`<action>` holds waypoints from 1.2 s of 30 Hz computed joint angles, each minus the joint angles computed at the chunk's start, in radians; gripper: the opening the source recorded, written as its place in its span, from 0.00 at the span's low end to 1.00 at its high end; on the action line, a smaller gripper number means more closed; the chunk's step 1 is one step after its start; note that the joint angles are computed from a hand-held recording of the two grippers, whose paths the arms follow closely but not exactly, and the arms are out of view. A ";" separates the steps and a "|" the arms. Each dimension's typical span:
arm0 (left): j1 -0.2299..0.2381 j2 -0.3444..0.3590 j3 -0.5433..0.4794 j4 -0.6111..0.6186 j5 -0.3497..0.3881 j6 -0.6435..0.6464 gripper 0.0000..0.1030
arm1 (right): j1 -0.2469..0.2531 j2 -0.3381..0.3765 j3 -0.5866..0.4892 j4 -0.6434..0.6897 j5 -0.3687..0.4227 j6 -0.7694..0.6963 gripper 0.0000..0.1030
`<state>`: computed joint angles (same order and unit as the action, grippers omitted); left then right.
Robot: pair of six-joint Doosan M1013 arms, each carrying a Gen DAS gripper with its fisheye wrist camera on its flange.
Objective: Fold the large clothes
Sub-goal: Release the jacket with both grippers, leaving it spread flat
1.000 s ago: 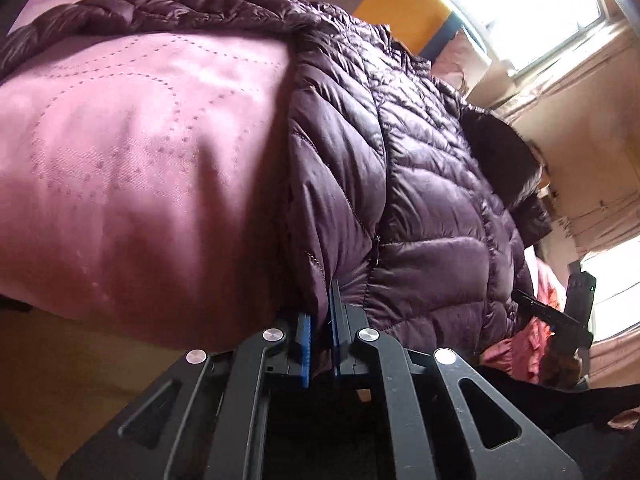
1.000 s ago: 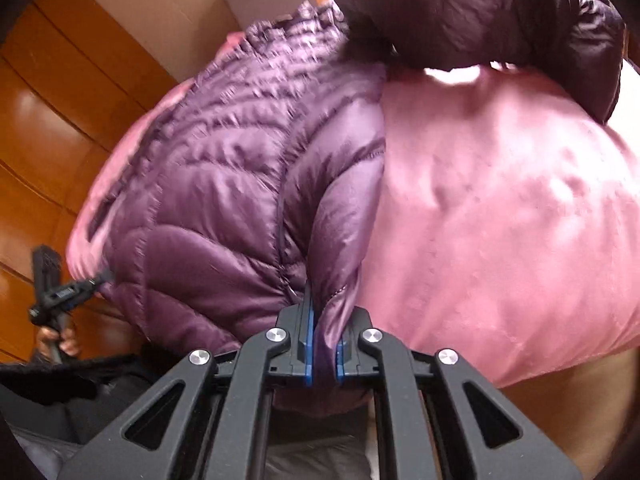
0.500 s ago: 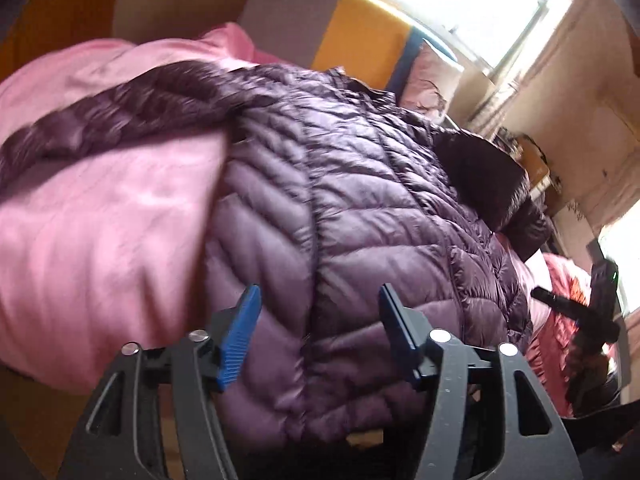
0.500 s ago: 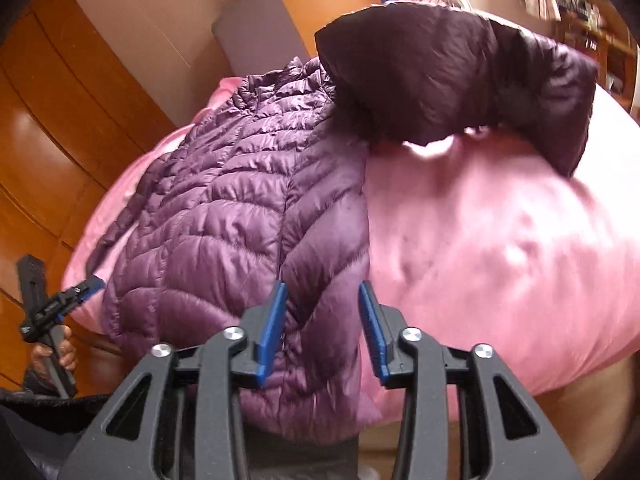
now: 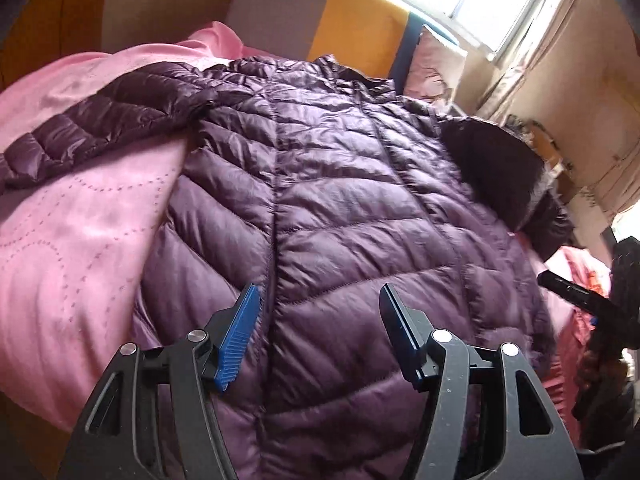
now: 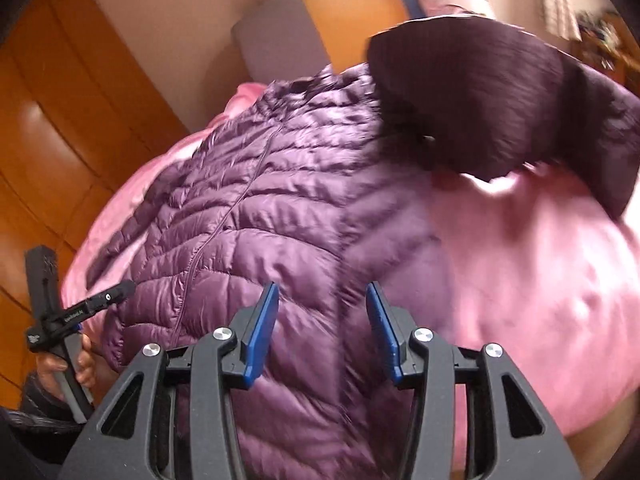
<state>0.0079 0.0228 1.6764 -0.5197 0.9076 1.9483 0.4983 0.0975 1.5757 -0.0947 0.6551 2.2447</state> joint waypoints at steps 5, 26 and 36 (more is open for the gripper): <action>0.016 0.001 0.030 0.029 -0.008 -0.044 0.60 | 0.026 0.076 -0.050 -0.118 0.129 0.033 0.52; -0.024 -0.029 0.029 0.025 -0.096 0.004 0.67 | -0.004 -0.041 0.050 -0.135 0.026 0.140 0.46; -0.080 0.012 0.018 0.232 -0.090 -0.179 0.70 | -0.029 -0.010 0.052 -0.089 0.078 0.083 0.46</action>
<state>-0.0720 0.0344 1.6943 -0.2881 0.8173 1.7691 0.4697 0.0871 1.6280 -0.1832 0.7328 2.3273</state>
